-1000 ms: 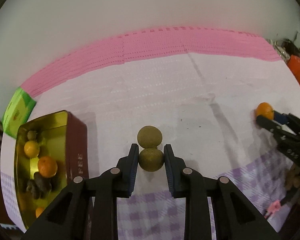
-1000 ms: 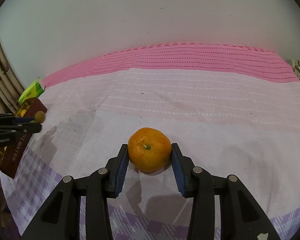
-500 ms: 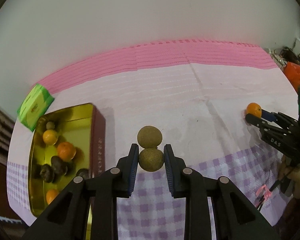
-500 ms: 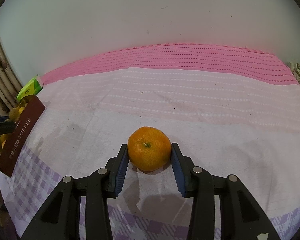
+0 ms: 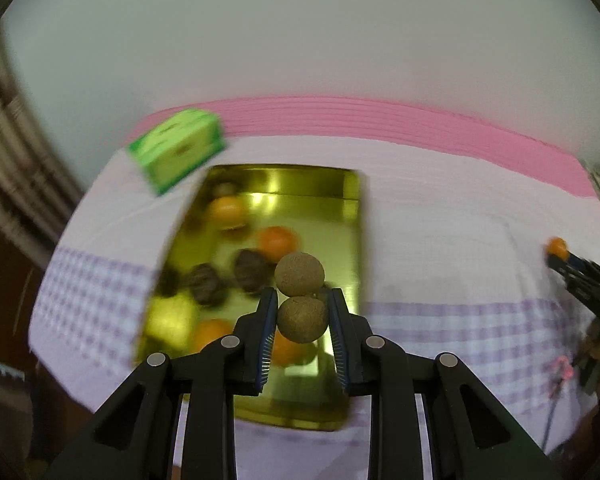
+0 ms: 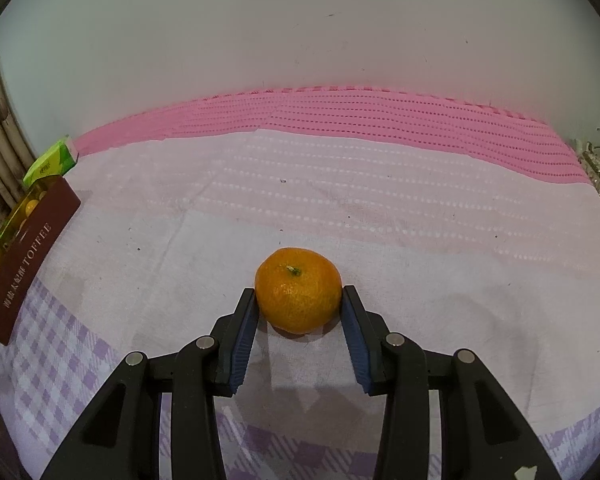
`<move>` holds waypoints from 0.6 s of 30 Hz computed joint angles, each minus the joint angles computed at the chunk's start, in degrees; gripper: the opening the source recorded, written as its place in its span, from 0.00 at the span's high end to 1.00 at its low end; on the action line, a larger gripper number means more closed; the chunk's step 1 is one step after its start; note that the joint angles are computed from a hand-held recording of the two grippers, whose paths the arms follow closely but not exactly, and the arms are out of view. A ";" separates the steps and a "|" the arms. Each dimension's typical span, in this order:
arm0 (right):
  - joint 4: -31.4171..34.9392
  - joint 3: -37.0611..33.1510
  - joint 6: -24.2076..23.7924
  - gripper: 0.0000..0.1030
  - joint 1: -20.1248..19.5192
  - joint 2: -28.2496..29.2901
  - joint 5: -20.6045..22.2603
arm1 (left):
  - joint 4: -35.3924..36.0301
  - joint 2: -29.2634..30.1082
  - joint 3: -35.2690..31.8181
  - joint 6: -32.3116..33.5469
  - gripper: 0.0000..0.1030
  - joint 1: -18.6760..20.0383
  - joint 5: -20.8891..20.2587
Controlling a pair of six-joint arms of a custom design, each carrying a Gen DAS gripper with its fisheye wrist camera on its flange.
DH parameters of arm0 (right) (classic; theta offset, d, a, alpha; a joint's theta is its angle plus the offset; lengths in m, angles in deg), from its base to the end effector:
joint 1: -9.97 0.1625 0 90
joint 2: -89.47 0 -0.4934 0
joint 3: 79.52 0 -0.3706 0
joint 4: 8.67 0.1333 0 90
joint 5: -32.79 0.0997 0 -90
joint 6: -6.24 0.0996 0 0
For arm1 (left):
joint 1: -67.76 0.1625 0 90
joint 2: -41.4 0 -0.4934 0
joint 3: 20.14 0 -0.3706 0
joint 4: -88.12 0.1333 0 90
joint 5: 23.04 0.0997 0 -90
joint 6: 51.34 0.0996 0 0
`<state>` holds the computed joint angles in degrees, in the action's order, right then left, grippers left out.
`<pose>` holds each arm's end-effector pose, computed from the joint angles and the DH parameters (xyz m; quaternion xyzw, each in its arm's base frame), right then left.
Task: Organize fruits
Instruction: 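Lower the kiwis into the gold tin and open the left gripper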
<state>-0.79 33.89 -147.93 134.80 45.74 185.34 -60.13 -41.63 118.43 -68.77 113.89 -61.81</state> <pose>0.2640 -0.3008 0.0897 0.0106 -0.8514 0.3405 0.3987 -0.1058 -0.4145 0.2891 0.1962 0.8799 -0.2387 0.3610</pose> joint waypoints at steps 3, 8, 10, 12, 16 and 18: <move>0.58 -0.31 0.19 0.62 0.17 0.26 0.21 | 1.41 -2.18 -0.82 -0.35 0.74 2.71 1.93; 1.65 -0.36 1.48 0.64 0.33 0.05 -0.55 | 1.57 -3.61 -1.71 0.17 0.74 5.67 2.29; 2.07 -0.36 2.01 0.64 0.40 -0.02 -0.78 | 0.69 -3.35 -2.03 0.83 0.74 6.21 1.42; 2.74 -0.47 2.85 0.64 0.60 0.01 -1.06 | -0.69 -2.63 -2.13 1.87 0.74 6.35 0.84; 3.53 -0.69 3.96 0.64 1.60 0.08 -1.07 | -3.66 -0.13 -3.25 4.76 0.74 6.70 -1.30; 3.93 -0.81 4.75 0.64 2.17 0.11 -1.22 | -4.60 1.30 -4.17 5.54 0.74 7.09 -1.90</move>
